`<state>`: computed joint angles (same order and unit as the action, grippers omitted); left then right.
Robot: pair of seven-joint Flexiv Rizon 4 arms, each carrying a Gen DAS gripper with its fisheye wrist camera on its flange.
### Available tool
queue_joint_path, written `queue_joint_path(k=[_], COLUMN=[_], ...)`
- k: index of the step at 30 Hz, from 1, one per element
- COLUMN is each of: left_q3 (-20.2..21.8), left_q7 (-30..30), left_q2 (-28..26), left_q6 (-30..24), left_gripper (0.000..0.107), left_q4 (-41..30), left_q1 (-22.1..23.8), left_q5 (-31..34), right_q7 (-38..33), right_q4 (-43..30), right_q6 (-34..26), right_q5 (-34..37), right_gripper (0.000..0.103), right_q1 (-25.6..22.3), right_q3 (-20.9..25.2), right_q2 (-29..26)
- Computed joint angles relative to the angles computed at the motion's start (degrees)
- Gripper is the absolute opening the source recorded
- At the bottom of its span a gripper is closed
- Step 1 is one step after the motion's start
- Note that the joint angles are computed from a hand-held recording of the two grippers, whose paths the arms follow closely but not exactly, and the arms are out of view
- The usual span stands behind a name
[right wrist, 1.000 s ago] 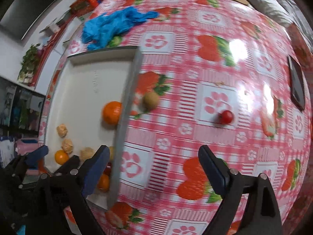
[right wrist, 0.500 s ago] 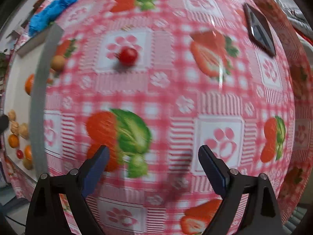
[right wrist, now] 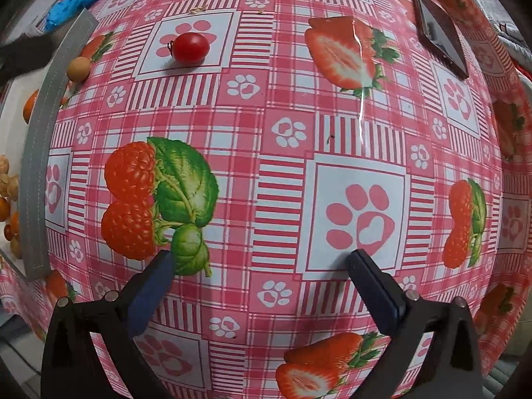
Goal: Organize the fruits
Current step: 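Move both open tools back to the kiwi and tomato on the cloth, then grasp a brown kiwi with the left tool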
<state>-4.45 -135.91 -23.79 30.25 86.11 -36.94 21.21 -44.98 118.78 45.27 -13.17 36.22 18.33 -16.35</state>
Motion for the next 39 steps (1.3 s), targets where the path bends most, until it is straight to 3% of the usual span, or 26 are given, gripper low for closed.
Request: queue_joint_path(k=[5, 10, 19, 26, 27, 32, 39], left_q3=[0.15, 1.30, -0.21, -2.49, -1.87, -0.13, 0.13], left_q7=[2.47, 3.19, 6.22, 6.09, 5.65, 3.58, 2.00], left_q2=[-3.48, -6.35, -7.67, -3.84, -3.37, -2.07, -4.98], left_q6=[1.70, -0.24, 4.20, 23.77, 24.29, 21.82, 15.21], left_gripper=[0.088, 0.088, 0.089, 0.089, 0.089, 0.089, 0.084], left_q4=[-2.48, -3.96, 0.53, 12.56, 12.78, 12.57, 7.63], left_q1=[0.86, 0.72, 4.02, 7.42, 6.86, 5.67, 4.35], left_q5=[-0.76, -1.97, -10.08, -20.77, -20.43, -18.78, -16.28], right_q7=[0.26, 0.16, 0.44, -0.24, -0.16, 0.79, 0.69], right_q4=[-0.08, 0.62, 1.61, 1.00, 1.12, 1.75, 2.17], right_q6=[0.44, 1.07, 2.05, 2.01, 2.21, 2.99, 3.83], right_q5=[-0.58, -0.79, -1.58, -1.67, -1.79, -2.47, -3.12], right_gripper=[0.103, 0.103, 0.103, 0.103, 0.103, 0.103, 0.103], right_q1=[0.11, -0.03, 0.16, 0.05, 0.06, 0.20, 0.06], right_q3=[-0.20, -0.14, -0.01, -0.19, -0.23, -0.34, -0.42], right_q2=[0.05, 0.44, 1.09, 0.53, 0.53, 0.83, 0.93])
